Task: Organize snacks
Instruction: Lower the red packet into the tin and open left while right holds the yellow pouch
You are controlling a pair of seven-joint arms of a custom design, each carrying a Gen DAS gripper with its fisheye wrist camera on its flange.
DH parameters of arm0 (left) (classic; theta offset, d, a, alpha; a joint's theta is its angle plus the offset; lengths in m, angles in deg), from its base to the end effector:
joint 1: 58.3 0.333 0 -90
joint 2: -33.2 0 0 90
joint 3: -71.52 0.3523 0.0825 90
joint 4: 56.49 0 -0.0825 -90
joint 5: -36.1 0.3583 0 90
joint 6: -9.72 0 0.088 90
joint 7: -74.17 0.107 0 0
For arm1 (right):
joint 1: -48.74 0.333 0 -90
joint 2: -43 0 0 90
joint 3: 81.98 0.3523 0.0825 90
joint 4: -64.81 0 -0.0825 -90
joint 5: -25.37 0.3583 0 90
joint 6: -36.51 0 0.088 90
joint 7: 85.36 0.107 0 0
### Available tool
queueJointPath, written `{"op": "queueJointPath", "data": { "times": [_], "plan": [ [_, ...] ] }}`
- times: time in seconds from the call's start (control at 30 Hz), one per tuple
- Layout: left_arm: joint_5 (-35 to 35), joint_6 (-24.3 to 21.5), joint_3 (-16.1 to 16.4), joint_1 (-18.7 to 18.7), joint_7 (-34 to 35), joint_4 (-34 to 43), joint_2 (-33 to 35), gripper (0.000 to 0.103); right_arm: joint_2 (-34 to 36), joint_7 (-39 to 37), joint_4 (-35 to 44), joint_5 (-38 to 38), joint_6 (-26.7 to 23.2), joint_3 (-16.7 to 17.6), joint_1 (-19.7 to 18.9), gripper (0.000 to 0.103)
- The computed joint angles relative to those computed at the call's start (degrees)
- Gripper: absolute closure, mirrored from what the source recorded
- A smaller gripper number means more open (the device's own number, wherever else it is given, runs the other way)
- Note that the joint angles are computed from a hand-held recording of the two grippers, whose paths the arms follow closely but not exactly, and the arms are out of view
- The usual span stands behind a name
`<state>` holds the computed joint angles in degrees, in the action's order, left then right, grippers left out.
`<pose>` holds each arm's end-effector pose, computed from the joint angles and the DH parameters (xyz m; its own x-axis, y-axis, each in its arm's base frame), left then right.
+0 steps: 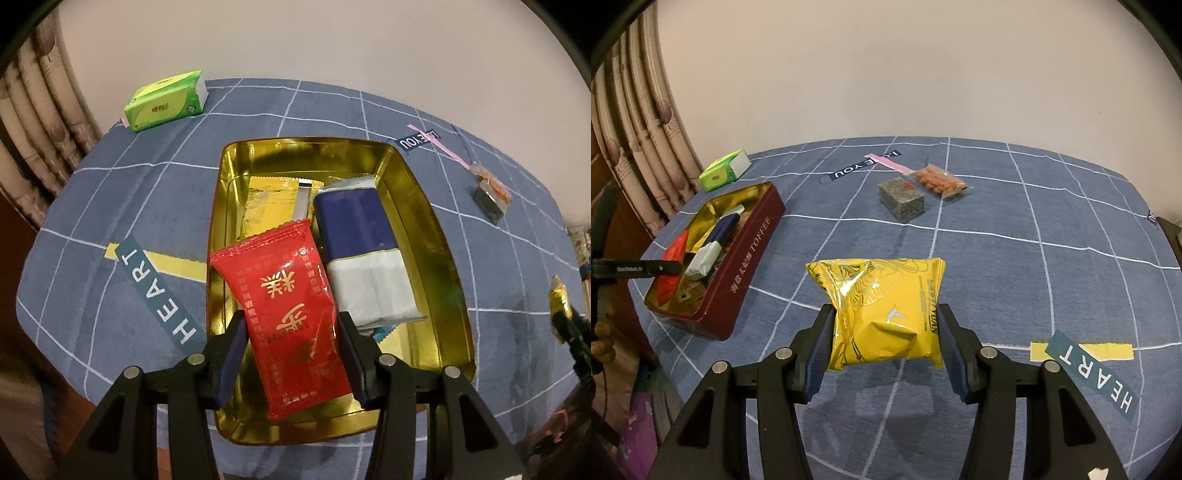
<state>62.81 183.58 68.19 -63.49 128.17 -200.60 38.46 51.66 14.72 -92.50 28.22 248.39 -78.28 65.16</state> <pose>0.4751 -0.1055 0.3452 0.0208 -0.9993 0.0319 -0.9044 -0.0324 -0.4255 0.4150 0.1448 0.3300 0.1758 -0.9734 -0.1471 -0.7110 -0.0222 -0.7029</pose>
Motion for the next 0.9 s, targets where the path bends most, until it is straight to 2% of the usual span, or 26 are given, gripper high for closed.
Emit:
{"op": "queueJointPath", "data": {
  "times": [0.07, 0.23, 0.3, 0.37, 0.43, 0.5, 0.6, 0.7, 0.83, 0.9],
  "plan": [
    [3.77, -0.81, 1.22, -1.03, -2.97, 0.61, 0.42, 0.054, -0.04, 0.16, 0.02, -0.09, -0.09, 0.04, -0.03, 0.052],
    [1.98, -2.29, 0.27, -0.40, -1.53, 1.04, 1.07, 0.054, -0.06, 0.17, 0.11, 0.05, -0.21, 0.03, 0.09, 0.052],
    [5.79, -3.11, 1.56, -1.50, -4.90, 1.49, 1.09, 0.053, -0.15, 0.07, 0.04, 0.40, -0.12, 0.03, 0.26, 0.052],
    [13.49, -4.27, 3.30, -2.88, -11.79, 2.16, 0.70, 0.053, -0.24, 0.07, 0.03, 0.41, -0.16, 0.06, 0.29, 0.052],
    [20.30, -5.64, 3.52, -2.99, -17.69, 2.57, -0.13, 0.053, -0.38, -0.23, 0.03, 0.93, -0.18, 0.04, 0.56, 0.052],
    [24.08, -6.87, 2.72, -2.25, -21.09, 2.77, -0.84, 0.053, -0.46, -0.13, 0.05, 0.83, -0.24, 0.06, 0.49, 0.052],
    [23.12, -6.68, 0.60, -0.08, -19.93, 1.92, -2.43, 0.053, -0.87, -0.62, 0.09, 1.42, -0.42, 0.08, 0.83, 0.052],
    [25.02, -5.92, -0.83, 1.54, -22.20, 0.57, -4.80, 0.053, -1.59, -1.40, 0.27, 2.26, -0.81, 0.16, 1.37, 0.052],
    [23.68, -4.64, -3.09, 3.41, -22.27, -2.12, -8.62, 0.053, -2.40, -2.66, 0.78, 3.30, -1.42, 0.46, 2.19, 0.052],
    [24.34, -4.61, -4.48, 4.43, -23.32, -3.19, -10.39, 0.049, -2.60, -3.16, 1.20, 3.52, -1.82, 0.66, 2.53, 0.052]
  ]
}}
